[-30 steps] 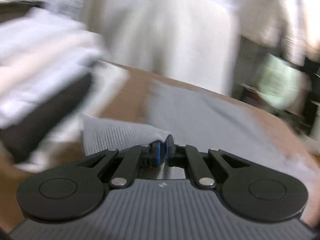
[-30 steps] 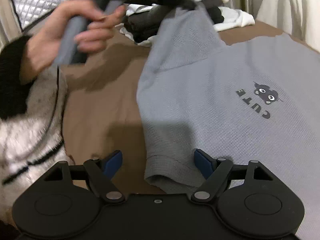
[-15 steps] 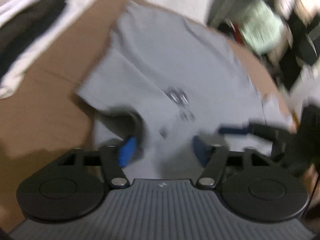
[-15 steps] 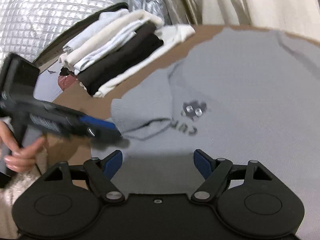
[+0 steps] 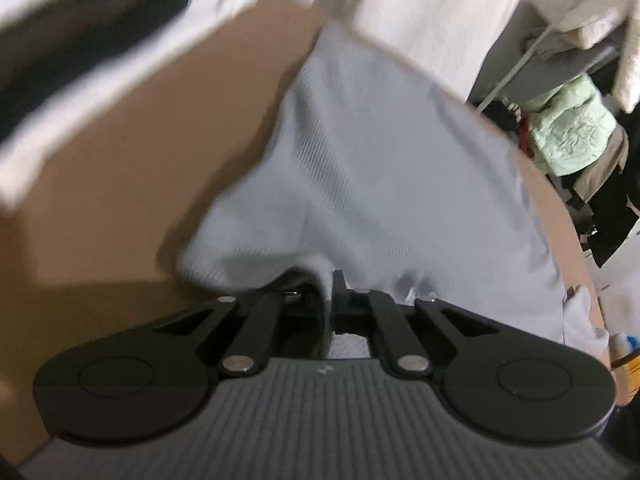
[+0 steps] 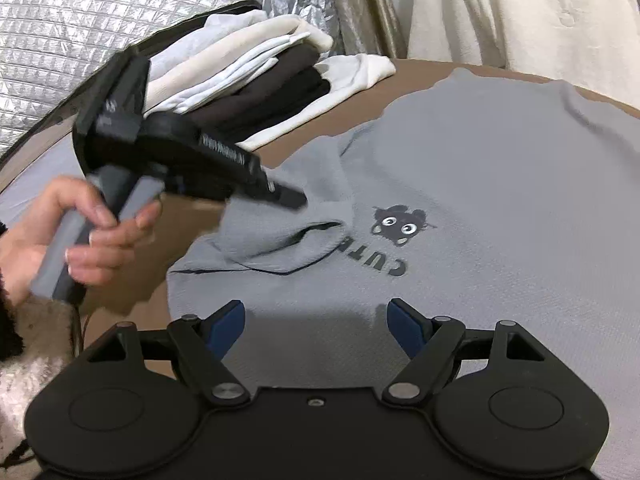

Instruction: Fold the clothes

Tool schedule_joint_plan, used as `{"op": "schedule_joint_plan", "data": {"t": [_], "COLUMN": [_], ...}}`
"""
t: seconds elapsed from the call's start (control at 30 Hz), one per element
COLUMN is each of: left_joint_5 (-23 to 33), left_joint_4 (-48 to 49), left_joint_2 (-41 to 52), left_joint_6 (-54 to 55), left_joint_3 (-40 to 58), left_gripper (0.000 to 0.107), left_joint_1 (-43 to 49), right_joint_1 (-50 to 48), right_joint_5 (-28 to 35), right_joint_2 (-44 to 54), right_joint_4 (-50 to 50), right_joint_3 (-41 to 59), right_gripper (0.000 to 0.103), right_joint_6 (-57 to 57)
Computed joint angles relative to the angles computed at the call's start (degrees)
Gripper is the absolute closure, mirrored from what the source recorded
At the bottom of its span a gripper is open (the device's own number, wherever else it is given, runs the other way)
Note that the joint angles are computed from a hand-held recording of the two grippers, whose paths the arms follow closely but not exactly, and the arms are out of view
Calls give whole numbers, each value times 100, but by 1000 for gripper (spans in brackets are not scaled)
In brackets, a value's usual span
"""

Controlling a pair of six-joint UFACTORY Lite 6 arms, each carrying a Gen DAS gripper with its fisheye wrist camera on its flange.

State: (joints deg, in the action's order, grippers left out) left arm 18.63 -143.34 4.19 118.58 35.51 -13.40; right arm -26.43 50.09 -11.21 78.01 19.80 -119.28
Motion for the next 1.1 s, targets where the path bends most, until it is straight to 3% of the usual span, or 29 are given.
{"op": "schedule_joint_plan", "data": {"t": [0.07, 0.13, 0.23, 0.27, 0.4, 0.43, 0.47, 0.53, 0.63, 0.73, 0.87, 0.93, 1.0, 1.1], "left_joint_5": [-260, -249, -490, -722, -2992, -3373, -3514, -3214, -2674, -2381, -3796, -3810, -3435, -3925], "left_joint_4": [340, 1469, 2768, 3322, 5116, 5716, 6316, 7515, 8677, 7721, 5322, 4280, 3811, 3680], "left_joint_2": [-406, -505, 424, 746, 1715, 1555, 1328, 790, -152, -1331, -1716, -1829, -1701, -1265], "left_joint_6": [-79, -803, -2108, -2708, -4097, -4640, -5067, -6149, -7514, -7255, -5661, -5121, -4868, -4696], "left_joint_3": [144, 419, 1398, 1787, 2792, 2634, 2409, 1953, 1243, 313, -488, -725, -805, -601], "left_gripper": [104, 103, 101, 95, 84, 72, 54, 43, 41, 31, 33, 33, 34, 37], "left_joint_1": [-168, -242, -651, -859, -2243, -2537, -2711, -2821, -2662, -2257, -2406, -2185, -1961, -2383], "right_joint_1": [-99, -154, -78, -73, -88, -102, -114, -151, -59, -13, 76, 207, 269, 216], "right_joint_5": [45, 72, -64, -101, -221, -246, -270, -209, -246, -285, -186, -127, -56, 3], "right_joint_2": [-11, 42, 203, 245, 401, 434, 467, 535, 600, 567, 812, 1199, 1571, 1872], "right_joint_4": [28, 98, 282, 333, 497, 524, 551, 567, 703, 817, 933, 875, 955, 1143], "right_joint_3": [3, 27, 76, 79, 106, 118, 129, 175, 220, 193, 421, 802, 1146, 1462], "right_gripper": [21, 21, 21, 21, 21, 21, 21, 21, 21, 21, 21, 21, 21, 20], "right_joint_6": [-40, -100, -183, -219, -339, -357, -375, -373, -412, -450, -238, 134, 500, 781]}}
